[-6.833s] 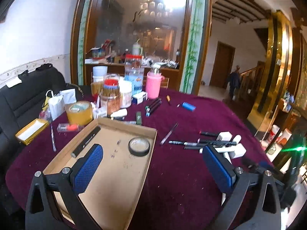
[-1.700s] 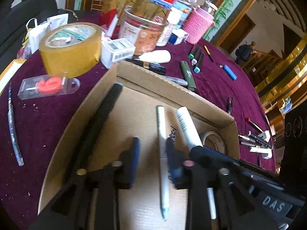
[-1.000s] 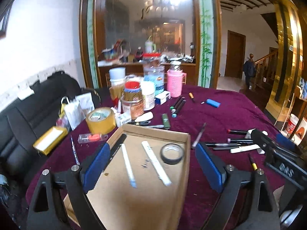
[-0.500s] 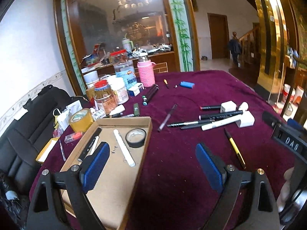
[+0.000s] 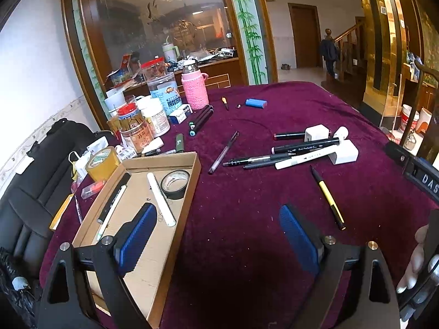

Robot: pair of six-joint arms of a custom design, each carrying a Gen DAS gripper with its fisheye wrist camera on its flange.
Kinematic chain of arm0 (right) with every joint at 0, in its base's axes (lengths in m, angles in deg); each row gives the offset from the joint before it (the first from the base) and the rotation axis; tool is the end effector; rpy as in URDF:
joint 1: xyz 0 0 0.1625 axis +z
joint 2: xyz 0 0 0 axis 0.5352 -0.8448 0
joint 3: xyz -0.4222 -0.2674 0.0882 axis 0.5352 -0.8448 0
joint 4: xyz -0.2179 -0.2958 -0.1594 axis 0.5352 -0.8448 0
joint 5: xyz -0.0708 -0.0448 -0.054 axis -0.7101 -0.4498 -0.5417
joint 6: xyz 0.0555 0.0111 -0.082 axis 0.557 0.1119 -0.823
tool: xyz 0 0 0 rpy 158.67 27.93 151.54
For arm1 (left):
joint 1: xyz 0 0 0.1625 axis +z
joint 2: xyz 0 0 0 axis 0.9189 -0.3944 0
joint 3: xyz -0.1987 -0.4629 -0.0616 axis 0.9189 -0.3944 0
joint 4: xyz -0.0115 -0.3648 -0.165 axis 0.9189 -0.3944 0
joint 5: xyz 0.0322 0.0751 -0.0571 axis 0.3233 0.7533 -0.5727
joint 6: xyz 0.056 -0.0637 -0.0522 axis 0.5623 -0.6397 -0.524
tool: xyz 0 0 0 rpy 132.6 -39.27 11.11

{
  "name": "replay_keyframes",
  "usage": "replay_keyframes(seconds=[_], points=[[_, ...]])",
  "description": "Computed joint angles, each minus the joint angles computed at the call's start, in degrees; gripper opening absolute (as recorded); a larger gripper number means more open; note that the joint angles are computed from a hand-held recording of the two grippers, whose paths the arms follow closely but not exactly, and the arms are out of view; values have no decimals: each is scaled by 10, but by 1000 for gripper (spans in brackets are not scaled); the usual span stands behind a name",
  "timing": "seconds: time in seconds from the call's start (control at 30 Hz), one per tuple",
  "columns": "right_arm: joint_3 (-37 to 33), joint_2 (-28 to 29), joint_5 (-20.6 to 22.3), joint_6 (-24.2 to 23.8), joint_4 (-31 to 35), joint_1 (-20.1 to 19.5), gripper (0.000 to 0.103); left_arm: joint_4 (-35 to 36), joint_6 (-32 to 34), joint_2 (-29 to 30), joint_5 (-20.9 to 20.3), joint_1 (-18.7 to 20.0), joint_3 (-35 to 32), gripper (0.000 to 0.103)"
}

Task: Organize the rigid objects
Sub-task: 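Withdraw both grippers from the box back over the table, then grasp the yellow-and-black pen with the left gripper and lift it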

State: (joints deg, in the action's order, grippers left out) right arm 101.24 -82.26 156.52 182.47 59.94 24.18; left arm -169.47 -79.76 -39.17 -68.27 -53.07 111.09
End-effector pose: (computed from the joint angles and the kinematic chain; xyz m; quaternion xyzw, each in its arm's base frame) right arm -0.0405 -0.3395 0.2788 0.0723 -0.8221 0.5080 0.2466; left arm -0.3464 -0.3117 -0.0469 0.1838 0.7922 -0.3847 0.4366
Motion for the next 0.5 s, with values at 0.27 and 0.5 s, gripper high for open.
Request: replay_keyframes(seconds=[0.27, 0.5], points=[[-54, 28, 63, -15, 6, 44, 103, -39, 45, 18, -14, 20, -13, 91], [-82, 66, 87, -11, -22, 50, 102, -191, 142, 40, -74, 60, -11, 90]])
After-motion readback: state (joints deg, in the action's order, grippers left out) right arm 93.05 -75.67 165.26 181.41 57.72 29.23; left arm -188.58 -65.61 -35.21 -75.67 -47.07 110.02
